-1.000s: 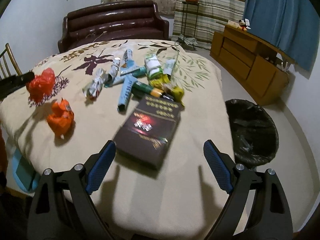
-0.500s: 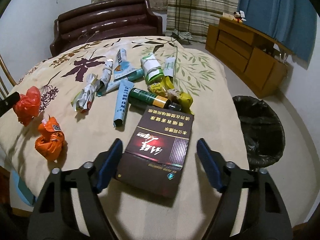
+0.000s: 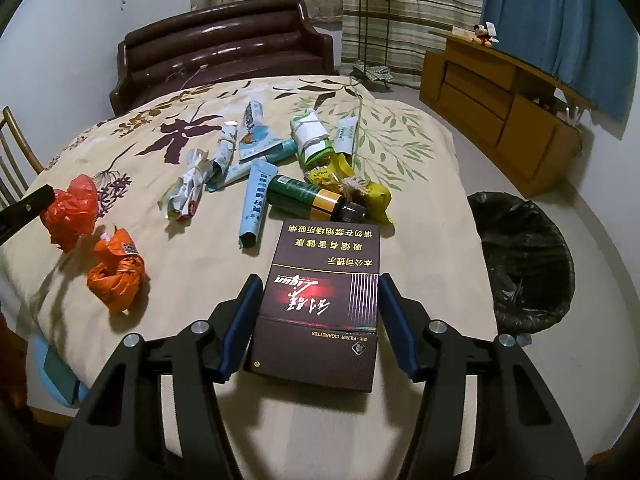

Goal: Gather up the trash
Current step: 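Carry both items to the black bin and open both grippers to drop them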

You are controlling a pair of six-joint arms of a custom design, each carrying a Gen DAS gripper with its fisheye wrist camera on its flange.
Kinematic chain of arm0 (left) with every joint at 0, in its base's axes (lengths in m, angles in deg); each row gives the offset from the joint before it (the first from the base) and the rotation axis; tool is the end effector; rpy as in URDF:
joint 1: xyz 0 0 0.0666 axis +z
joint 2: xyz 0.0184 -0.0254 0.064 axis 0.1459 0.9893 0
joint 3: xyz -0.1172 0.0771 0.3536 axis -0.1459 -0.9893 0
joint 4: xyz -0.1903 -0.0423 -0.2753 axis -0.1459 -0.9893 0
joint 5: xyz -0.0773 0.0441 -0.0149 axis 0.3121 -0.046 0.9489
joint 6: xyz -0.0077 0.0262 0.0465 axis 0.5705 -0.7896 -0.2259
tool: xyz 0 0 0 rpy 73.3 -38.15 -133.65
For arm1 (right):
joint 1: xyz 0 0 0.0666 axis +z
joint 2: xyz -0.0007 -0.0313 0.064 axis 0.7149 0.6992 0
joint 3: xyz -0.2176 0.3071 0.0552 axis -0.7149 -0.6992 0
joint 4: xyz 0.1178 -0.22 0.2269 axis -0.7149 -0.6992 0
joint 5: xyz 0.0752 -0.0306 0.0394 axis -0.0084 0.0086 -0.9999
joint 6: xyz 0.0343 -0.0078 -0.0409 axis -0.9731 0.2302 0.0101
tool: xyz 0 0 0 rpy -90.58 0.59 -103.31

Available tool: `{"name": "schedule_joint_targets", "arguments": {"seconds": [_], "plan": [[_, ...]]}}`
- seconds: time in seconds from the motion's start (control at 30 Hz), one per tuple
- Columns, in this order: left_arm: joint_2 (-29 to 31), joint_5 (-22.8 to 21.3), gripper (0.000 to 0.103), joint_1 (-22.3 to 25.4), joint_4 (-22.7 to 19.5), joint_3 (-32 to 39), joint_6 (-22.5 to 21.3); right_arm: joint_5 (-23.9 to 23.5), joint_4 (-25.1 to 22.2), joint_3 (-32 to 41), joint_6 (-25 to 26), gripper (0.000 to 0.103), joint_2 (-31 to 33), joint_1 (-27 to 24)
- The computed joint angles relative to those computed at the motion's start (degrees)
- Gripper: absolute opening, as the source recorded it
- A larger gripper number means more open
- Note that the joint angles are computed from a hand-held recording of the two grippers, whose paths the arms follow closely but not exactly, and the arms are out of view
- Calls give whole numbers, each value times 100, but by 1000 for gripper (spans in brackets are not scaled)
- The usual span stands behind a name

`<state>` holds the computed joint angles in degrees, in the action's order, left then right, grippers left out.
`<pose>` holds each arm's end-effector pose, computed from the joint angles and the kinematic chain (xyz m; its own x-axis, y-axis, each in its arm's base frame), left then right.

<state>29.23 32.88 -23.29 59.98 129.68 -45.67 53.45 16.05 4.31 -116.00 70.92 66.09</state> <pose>0.4059 -0.2429 0.3050 -0.6162 0.0236 -0.7872 0.2015 0.9710 -0.1287 0.3071 0.1004 0.2863 -0.7060 0.1765 -0.6858 0.2200 0.9752 0.0245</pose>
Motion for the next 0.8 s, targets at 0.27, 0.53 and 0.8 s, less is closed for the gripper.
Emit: {"name": "schedule_joint_targets", "arguments": {"seconds": [0.27,0.53,0.8], "plan": [[-149,-122,25,-215,108,-113,17,80,11,-129,76,57,-407,21],[-127,-148,25,-634,226,53,-31,181,58,-255,435,57,-905,-456],[337,-34,25,-1223,162,742,-229,12,264,-428,967,57,-1250,-1565]]}}
